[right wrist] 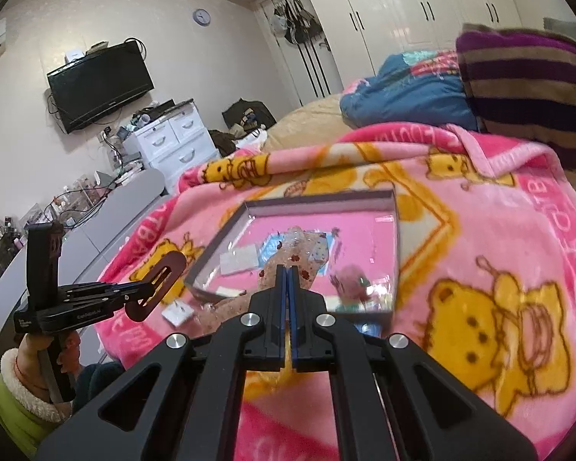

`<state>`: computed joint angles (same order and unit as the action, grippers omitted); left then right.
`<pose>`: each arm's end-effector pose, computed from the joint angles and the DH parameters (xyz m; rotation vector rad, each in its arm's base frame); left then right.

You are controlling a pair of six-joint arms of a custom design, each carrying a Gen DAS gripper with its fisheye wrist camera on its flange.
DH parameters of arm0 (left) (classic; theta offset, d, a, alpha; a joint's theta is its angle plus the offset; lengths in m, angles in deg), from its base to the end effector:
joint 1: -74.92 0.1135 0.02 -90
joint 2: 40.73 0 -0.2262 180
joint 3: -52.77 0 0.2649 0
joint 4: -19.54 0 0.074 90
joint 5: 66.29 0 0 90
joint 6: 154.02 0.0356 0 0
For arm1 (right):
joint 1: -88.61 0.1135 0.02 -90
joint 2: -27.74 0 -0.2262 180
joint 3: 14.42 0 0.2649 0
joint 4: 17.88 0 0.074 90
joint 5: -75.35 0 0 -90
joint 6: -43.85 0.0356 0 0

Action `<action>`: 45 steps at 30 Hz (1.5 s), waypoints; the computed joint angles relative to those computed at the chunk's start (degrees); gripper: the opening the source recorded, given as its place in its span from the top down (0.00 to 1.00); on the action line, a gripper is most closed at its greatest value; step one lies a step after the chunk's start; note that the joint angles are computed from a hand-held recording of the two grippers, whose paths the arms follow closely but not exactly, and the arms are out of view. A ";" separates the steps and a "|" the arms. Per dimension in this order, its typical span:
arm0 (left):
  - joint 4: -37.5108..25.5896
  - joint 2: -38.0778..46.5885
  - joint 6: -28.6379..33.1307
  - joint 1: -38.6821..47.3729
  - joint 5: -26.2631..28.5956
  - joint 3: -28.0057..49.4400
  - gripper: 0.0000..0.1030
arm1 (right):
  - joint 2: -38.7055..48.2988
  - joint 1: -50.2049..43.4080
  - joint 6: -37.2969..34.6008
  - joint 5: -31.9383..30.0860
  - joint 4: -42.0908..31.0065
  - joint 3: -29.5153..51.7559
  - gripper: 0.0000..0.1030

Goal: Organize jewelry
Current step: 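Carry the maroon clip and lace bow into the tray and release both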

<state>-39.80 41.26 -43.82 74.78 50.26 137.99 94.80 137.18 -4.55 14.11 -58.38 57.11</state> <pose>0.3119 -0.0167 0.2646 0.6059 2.3804 -0.4392 0.1988 0.1994 0.2806 0.1473 2.1310 0.3803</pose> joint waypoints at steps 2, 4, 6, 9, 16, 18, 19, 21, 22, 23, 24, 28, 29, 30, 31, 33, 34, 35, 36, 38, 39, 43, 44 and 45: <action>0.18 1.48 -0.71 0.00 -0.13 2.08 0.97 | 0.90 -0.94 -1.39 -0.05 0.80 1.02 0.99; 0.28 2.63 -1.21 0.21 0.04 3.60 0.97 | 1.63 -2.07 -2.45 -0.62 1.67 1.71 0.99; 0.37 3.99 -1.96 0.22 0.00 5.39 0.97 | 2.35 -3.39 -3.31 -1.45 2.65 2.17 0.99; 0.46 5.58 -2.81 0.19 0.18 7.45 0.97 | 3.21 -5.00 -4.32 -2.26 3.52 2.68 0.99; 1.20 9.61 -5.09 -1.87 0.00 12.18 0.97 | 5.32 -8.92 -6.31 -4.05 5.61 4.18 0.99; 1.52 10.50 -5.62 -2.69 0.01 13.10 0.97 | 6.09 -9.88 -6.55 -4.64 5.89 4.71 0.99; 1.71 11.24 -5.97 -3.36 -0.03 13.84 0.97 | 6.62 -10.46 -6.88 -4.93 6.10 5.05 0.99; 2.06 12.34 -6.40 -4.24 -0.02 14.80 0.97 | 7.42 -11.23 -7.11 -5.39 6.29 5.66 0.99; 2.04 13.01 -6.57 -4.61 -0.01 15.49 0.97 | 8.04 -11.72 -7.47 -5.65 6.48 6.10 0.99; 2.03 13.69 -6.76 -5.05 -0.02 16.09 0.97 | 8.46 -12.00 -7.63 -5.57 6.49 6.34 0.99; 1.98 14.23 -6.81 -5.34 -0.02 16.54 0.97 | 8.84 -12.37 -7.66 -5.73 6.54 6.60 0.99; 2.13 17.27 -7.42 -7.23 -0.89 18.99 0.97 | 10.55 -13.99 -7.99 -6.46 7.09 7.57 0.99; 2.14 18.04 -7.61 -7.56 -0.97 19.52 0.97 | 10.82 -14.32 -8.00 -6.74 7.27 7.67 0.99; 2.11 19.02 -7.84 -8.09 -1.26 20.17 0.97 | 11.37 -14.77 -8.19 -6.92 7.41 7.94 0.99; 2.13 19.51 -7.96 -8.44 -1.48 20.38 0.97 | 11.82 -15.15 -8.34 -7.09 7.24 8.29 0.99; 2.14 20.96 -7.90 -9.37 -2.15 21.12 0.97 | 12.79 -16.01 -8.44 -7.79 7.36 8.73 0.99; 2.15 21.47 -7.89 -9.72 -2.39 21.33 0.97 | 13.38 -16.59 -8.33 -8.33 7.59 8.87 0.99; 2.21 22.20 -7.84 -10.19 -2.67 21.61 0.97 | 13.89 -16.97 -8.24 -8.63 7.66 9.01 0.99; 2.23 22.97 -7.75 -10.63 -3.00 21.94 0.97 | 14.74 -17.55 -8.06 -9.04 7.64 9.32 0.99; 2.19 24.39 -7.59 -11.22 -3.42 22.61 0.97 | 15.94 -18.21 -7.68 -9.45 7.50 9.75 0.99; 2.10 24.93 -7.55 -11.46 -3.60 22.87 0.97 | 16.95 -18.74 -7.36 -9.78 7.41 10.09 0.99; 2.16 27.03 -7.67 -12.17 -3.76 23.23 0.97 | 19.68 -19.90 -5.88 -10.43 7.79 10.46 0.99; 2.67 27.09 -7.73 -12.19 -3.55 22.71 0.97 | 20.35 -20.07 -5.68 -10.53 8.05 10.50 0.99; 3.05 27.00 -7.59 -12.15 -3.29 22.15 0.97 | 20.69 -20.24 -5.56 -10.74 8.08 10.54 0.99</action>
